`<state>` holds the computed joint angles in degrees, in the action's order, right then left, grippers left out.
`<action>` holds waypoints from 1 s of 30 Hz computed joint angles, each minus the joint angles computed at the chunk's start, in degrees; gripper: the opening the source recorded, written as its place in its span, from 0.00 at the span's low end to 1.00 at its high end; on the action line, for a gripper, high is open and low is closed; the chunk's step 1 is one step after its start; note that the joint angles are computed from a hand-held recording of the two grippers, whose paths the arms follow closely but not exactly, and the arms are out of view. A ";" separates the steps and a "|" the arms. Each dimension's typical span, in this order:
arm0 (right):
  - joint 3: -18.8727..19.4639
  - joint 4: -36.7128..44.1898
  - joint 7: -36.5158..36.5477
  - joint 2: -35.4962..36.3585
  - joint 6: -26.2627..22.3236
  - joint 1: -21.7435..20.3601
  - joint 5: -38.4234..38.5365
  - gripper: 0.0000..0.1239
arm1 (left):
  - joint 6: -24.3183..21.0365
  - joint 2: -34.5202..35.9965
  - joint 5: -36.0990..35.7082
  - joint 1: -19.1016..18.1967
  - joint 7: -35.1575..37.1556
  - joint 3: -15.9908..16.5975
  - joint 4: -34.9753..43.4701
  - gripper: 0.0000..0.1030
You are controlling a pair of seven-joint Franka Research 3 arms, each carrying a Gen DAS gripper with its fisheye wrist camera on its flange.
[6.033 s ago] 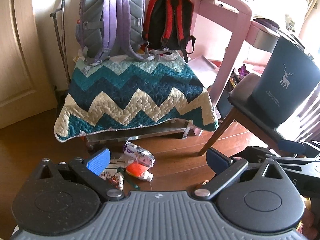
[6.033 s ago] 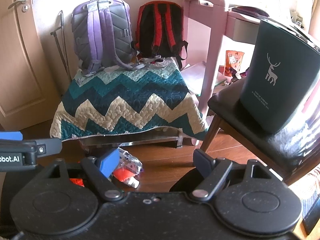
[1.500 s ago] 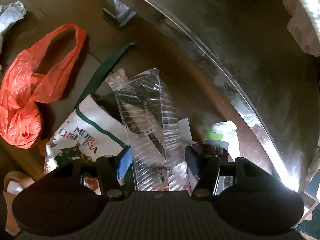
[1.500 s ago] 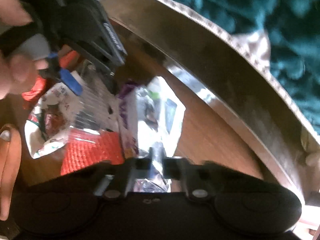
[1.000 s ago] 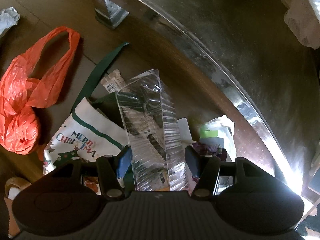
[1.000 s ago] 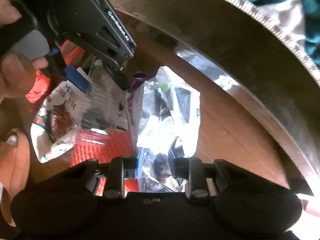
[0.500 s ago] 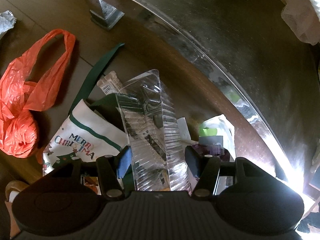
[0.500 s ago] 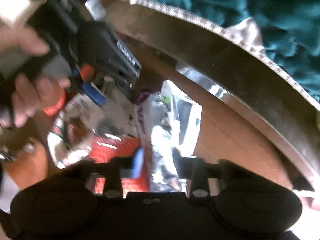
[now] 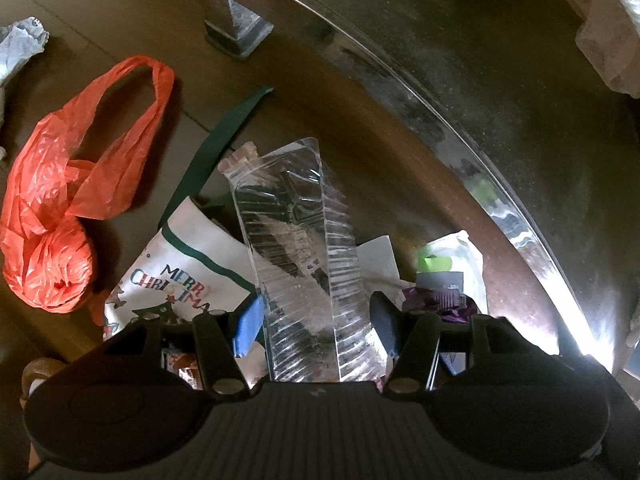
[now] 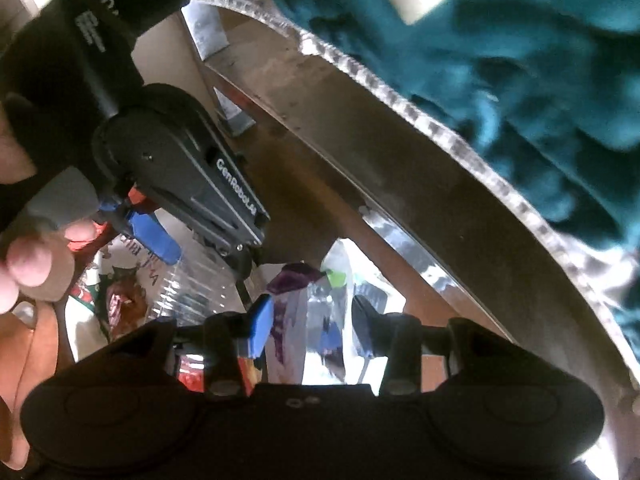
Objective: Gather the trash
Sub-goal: 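Grasp the clear plastic tray with the left tool while the right tool grasps a purple-white wrapper, then lift both held items and carry them over the teal bin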
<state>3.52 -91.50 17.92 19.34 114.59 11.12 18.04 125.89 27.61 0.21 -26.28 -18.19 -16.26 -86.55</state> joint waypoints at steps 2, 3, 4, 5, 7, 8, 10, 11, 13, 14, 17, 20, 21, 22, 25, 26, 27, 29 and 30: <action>0.03 0.13 0.06 0.50 -0.67 0.46 -1.10 0.33 | 0.13 -0.24 0.02 0.09 0.29 -0.01 -0.33 0.56; -0.07 -0.36 0.22 0.44 -0.51 0.66 -1.68 0.32 | 0.23 -0.06 0.09 0.07 0.36 0.02 -0.20 0.56; -0.20 -0.29 0.77 0.72 -0.74 0.88 -2.33 0.31 | 0.35 -0.07 0.12 0.06 0.37 0.03 -0.23 0.56; -0.36 0.06 1.54 1.07 -1.31 1.04 -2.96 0.28 | 0.39 -0.01 0.12 0.07 0.43 0.04 -0.18 0.56; -0.52 0.16 2.73 1.12 -2.22 0.97 -3.26 0.12 | 0.56 0.05 0.17 0.06 0.56 0.04 -0.13 0.56; -0.50 0.74 3.44 1.26 -3.44 0.67 -2.65 0.10 | 0.52 0.19 0.26 0.02 0.72 0.03 0.10 0.56; -0.57 -0.50 4.37 0.01 -2.91 0.66 -2.59 0.02 | -0.31 0.57 0.48 -0.11 1.16 0.02 0.97 0.53; -0.68 -1.41 4.96 -0.99 -2.38 0.64 -2.64 0.00 | -0.81 0.75 0.44 -0.15 1.32 -0.02 1.44 0.51; -0.80 -2.76 5.54 -2.67 -1.49 0.44 -2.42 0.00 | -2.73 1.23 0.17 -0.29 1.46 -0.12 3.04 0.47; -0.91 -2.57 6.02 -3.27 -2.11 0.12 -1.96 0.00 | -3.12 1.15 0.05 -0.38 1.36 -0.14 3.42 0.41; -1.48 -1.97 8.28 -4.96 -3.21 -0.67 -1.26 0.00 | -5.02 0.95 0.68 -1.09 1.16 -0.02 5.46 0.32; -2.14 -1.96 10.54 -7.33 -4.30 -1.70 -0.58 0.00 | -7.53 0.37 2.57 -2.21 1.01 0.36 7.55 0.22; -2.27 -2.05 11.01 -8.07 -4.33 -1.94 -0.44 0.00 | -7.79 -0.07 2.92 -2.42 1.02 0.36 7.79 0.18; -2.44 -2.08 11.74 -8.92 -4.52 -2.18 -0.34 0.00 | -7.91 -0.55 3.01 -2.45 1.07 0.33 7.93 0.18; -2.81 -1.83 14.16 -11.47 -5.94 -2.92 0.83 0.00 | -9.38 -1.50 5.25 -3.82 0.44 0.56 9.71 0.17; -2.97 -1.56 14.67 -12.39 -6.69 -3.25 1.47 0.00 | -10.13 -1.54 5.84 -4.26 0.27 0.57 10.78 0.17; -3.17 -0.90 14.88 -12.98 -7.46 -3.61 2.04 0.00 | -10.89 -1.59 6.26 -4.59 0.27 0.55 11.86 0.17; -3.53 -0.79 15.82 -15.32 -9.00 -4.18 3.16 0.00 | -12.48 -1.71 6.95 -5.49 0.60 0.28 14.49 0.17; -3.74 -0.20 16.05 -15.88 -9.64 -4.48 3.95 0.00 | -13.59 -1.50 7.48 -6.05 1.16 0.19 16.42 0.17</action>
<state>-0.22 -91.70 33.97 3.46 104.95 6.64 21.98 112.30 26.11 7.69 -32.33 -17.04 -16.07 -70.12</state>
